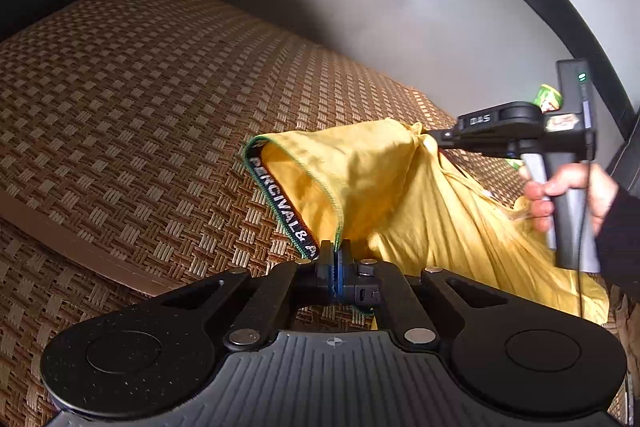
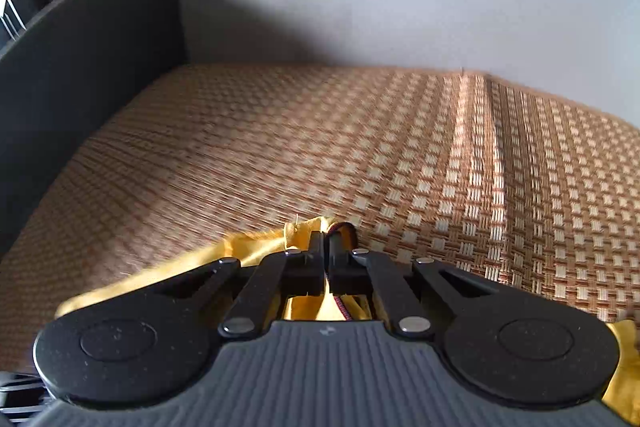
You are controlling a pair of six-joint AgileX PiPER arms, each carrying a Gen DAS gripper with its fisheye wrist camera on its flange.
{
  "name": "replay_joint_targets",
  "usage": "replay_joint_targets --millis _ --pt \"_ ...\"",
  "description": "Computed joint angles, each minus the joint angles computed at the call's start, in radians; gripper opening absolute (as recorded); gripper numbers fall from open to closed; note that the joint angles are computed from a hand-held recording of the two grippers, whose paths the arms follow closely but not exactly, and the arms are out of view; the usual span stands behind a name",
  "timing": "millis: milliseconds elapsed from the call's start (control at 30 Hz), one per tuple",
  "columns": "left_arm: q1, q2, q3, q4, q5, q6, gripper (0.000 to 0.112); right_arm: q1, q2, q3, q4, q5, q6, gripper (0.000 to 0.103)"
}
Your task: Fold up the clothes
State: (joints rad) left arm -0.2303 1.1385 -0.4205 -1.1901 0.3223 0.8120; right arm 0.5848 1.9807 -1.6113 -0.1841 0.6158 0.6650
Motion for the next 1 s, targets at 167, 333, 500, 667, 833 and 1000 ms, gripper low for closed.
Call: replay_joint_targets --millis 167,333,500,667,833,1000 --pt "0.054 -0.025 0.0 0.03 0.032 -0.009 0.025 -0.008 -0.032 0.104 -0.034 -0.135 0.097 0.01" --pt "0.071 -0.13 -0.028 0.386 0.049 -0.371 0.036 -0.017 -0.163 0.16 -0.108 -0.12 0.126 0.038" --pt "0.099 -0.186 -0.106 0.506 0.135 -0.486 0.036 -0.076 -0.387 0.274 -0.061 -0.065 -0.017 0.038" --pt "-0.135 -0.057 -0.259 0.74 0.065 -0.681 0.042 -0.141 -0.539 0.343 -0.061 0.12 -0.155 0.038" --pt "-0.319 0.162 -0.405 0.944 0.01 -0.903 0.044 -0.201 -0.584 0.41 -0.061 0.191 -0.19 0.038" --pt "-0.428 0.313 -0.48 0.961 -0.008 -0.939 0.044 -0.232 -0.516 0.449 -0.061 0.128 -0.193 0.038"
